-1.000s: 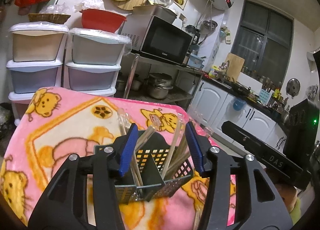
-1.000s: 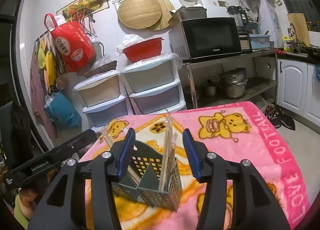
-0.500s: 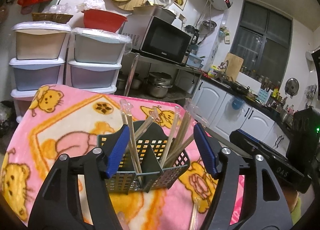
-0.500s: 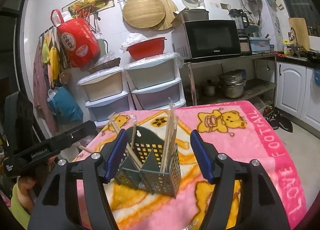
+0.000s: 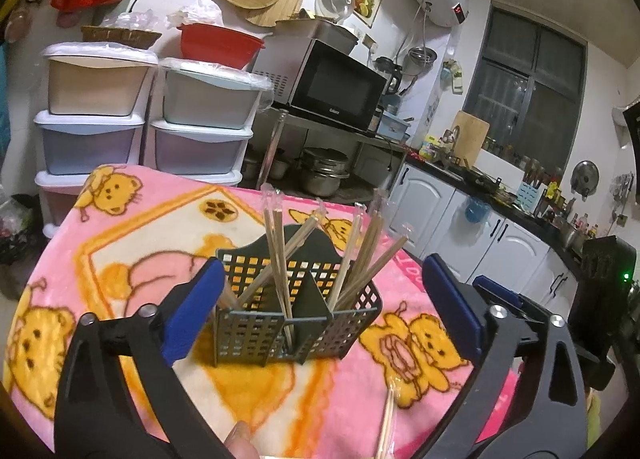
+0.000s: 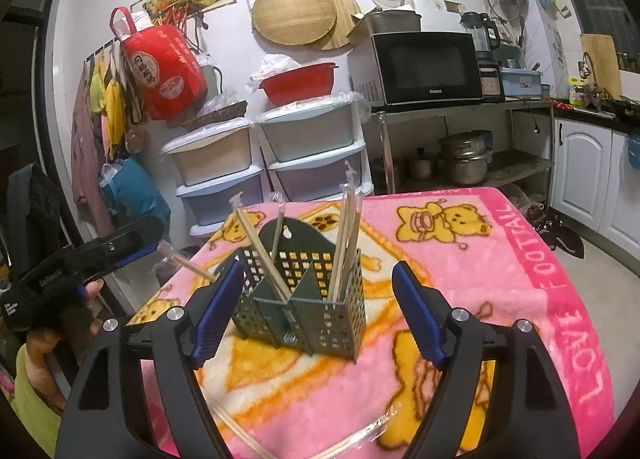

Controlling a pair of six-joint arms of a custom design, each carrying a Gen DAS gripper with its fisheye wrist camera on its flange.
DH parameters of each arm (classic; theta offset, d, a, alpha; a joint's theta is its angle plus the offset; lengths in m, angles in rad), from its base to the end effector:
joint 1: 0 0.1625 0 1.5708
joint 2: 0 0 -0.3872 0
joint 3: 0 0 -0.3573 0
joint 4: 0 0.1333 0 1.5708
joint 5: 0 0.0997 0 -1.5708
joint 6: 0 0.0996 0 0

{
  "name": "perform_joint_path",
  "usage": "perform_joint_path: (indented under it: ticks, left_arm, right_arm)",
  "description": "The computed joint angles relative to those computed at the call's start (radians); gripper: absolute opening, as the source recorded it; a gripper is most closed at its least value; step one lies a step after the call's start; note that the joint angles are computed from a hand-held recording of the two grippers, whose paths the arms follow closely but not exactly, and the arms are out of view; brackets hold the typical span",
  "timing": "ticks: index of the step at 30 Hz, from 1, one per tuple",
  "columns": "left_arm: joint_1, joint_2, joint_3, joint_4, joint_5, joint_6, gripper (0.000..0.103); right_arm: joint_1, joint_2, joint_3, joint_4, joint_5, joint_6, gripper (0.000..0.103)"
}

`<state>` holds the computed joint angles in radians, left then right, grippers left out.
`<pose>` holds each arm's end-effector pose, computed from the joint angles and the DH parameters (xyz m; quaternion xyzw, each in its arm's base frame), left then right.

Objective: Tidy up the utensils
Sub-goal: 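Withdraw both open tools from the holder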

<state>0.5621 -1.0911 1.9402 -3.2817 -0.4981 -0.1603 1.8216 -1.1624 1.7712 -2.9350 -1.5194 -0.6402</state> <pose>-0.3187 -0.4617 0.2825 0.1269 0.7996 -0.5556 0.1891 0.2799 -0.5349 0.3095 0.4090 -0.8344 0.3663 0.0479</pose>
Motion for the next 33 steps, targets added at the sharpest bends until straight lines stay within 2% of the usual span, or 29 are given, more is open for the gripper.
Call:
perform_joint_path:
  ticks: [17,26,33]
  left_arm:
    - [-0.019,-0.061,0.11,0.094,0.038,-0.161,0.092]
    - [-0.015,-0.106,0.167,0.194,0.043,-0.306,0.092]
    - [-0.012,-0.154,0.212,0.32,0.05,-0.435,0.092]
  right_arm:
    - [-0.026,-0.032,0.059,0.021,-0.044,-0.019,0.076]
    - [-0.04,-0.033,0.072,0.043,-0.071,-0.022,0.078]
    - [-0.053,-0.032,0.083,0.075,-0.101,-0.027,0.078]
